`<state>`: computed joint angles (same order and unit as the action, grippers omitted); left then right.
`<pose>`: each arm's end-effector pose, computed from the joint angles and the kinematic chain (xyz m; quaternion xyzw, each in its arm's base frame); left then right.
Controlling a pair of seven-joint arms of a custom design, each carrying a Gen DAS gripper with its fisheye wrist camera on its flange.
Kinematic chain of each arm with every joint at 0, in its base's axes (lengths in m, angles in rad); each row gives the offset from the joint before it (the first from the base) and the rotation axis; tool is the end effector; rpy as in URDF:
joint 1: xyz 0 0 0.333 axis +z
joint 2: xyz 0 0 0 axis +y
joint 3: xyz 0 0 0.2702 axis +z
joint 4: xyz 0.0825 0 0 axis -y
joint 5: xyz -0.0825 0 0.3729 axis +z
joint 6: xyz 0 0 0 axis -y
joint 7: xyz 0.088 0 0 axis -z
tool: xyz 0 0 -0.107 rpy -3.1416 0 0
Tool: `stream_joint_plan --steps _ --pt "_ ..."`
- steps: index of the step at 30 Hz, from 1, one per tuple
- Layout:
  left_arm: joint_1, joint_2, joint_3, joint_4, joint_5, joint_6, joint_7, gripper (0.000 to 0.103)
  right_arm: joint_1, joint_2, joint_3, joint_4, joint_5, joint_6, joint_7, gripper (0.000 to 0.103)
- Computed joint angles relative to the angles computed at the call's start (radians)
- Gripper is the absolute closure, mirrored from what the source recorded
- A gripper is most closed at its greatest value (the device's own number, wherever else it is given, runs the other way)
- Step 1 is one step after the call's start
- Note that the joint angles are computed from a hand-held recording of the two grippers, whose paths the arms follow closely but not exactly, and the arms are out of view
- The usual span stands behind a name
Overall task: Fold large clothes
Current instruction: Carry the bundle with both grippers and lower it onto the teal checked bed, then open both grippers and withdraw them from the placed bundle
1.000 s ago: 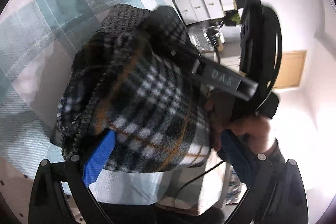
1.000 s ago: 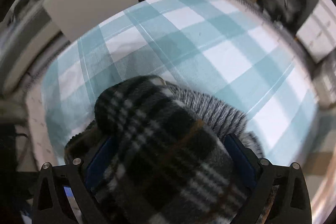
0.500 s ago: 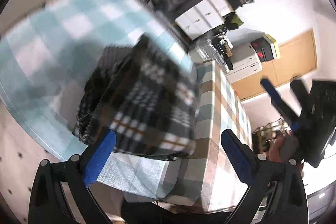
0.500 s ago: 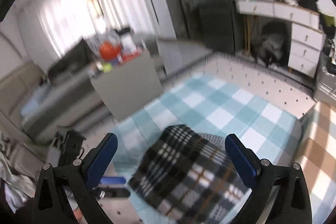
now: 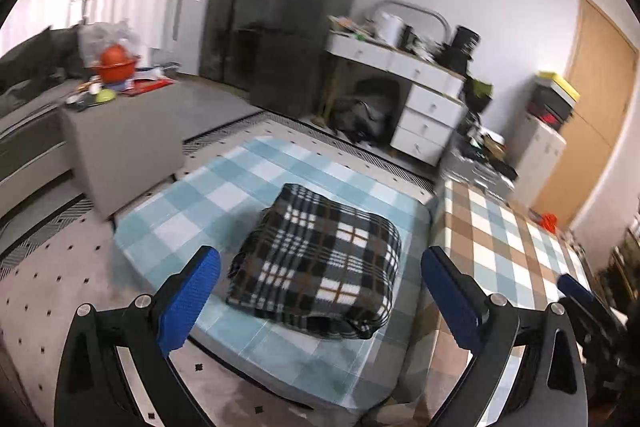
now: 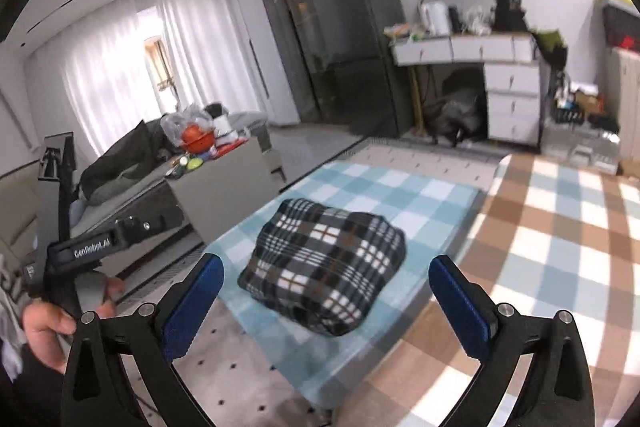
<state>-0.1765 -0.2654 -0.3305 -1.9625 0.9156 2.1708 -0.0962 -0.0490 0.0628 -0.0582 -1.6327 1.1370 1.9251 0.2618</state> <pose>0.4625 -0.2418 0.6046 -0.8046 0.3349 -0.3199 0.3717 0.5981 0.0004 0.5888 -0.8005 0.2791 -0.0562 0.5274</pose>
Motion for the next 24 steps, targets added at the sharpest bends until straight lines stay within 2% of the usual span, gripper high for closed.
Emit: stream_joint_plan --steps 3,6,8,11,13,16,21,24 --pt "-0.008 0.028 -0.03 0.019 0.028 -0.086 -0.037 0.005 0.008 -0.075 -0.002 -0.126 0.065 0.069 -0.123 0.0" --pt "-0.041 0.071 -0.053 0.061 0.041 -0.216 -0.054 0.005 0.03 -0.143 -0.02 -0.229 0.165 0.13 -0.246 0.0" --pt "-0.066 0.082 -0.048 0.071 0.039 -0.252 -0.055 0.005 0.04 -0.154 -0.044 -0.252 0.256 0.117 -0.284 0.0" --pt "-0.093 0.096 -0.041 0.093 0.035 -0.288 -0.052 0.005 0.047 -0.125 -0.052 -0.223 0.272 0.097 -0.213 0.0" --pt "-0.108 0.117 -0.043 0.113 0.054 -0.323 -0.05 0.005 0.053 -0.116 -0.042 -0.218 0.259 0.131 -0.171 0.0" --pt "-0.131 0.142 -0.041 0.133 0.096 -0.36 -0.051 0.005 0.062 -0.117 -0.034 -0.252 0.327 0.186 -0.184 0.0" --pt "-0.161 0.159 -0.026 0.142 0.12 -0.383 -0.043 0.005 0.078 -0.08 -0.006 -0.216 0.111 0.207 -0.04 0.0" --pt "-0.163 0.151 -0.014 0.129 0.113 -0.357 -0.038 0.005 0.086 -0.088 0.0 -0.224 0.096 0.232 -0.052 0.0"
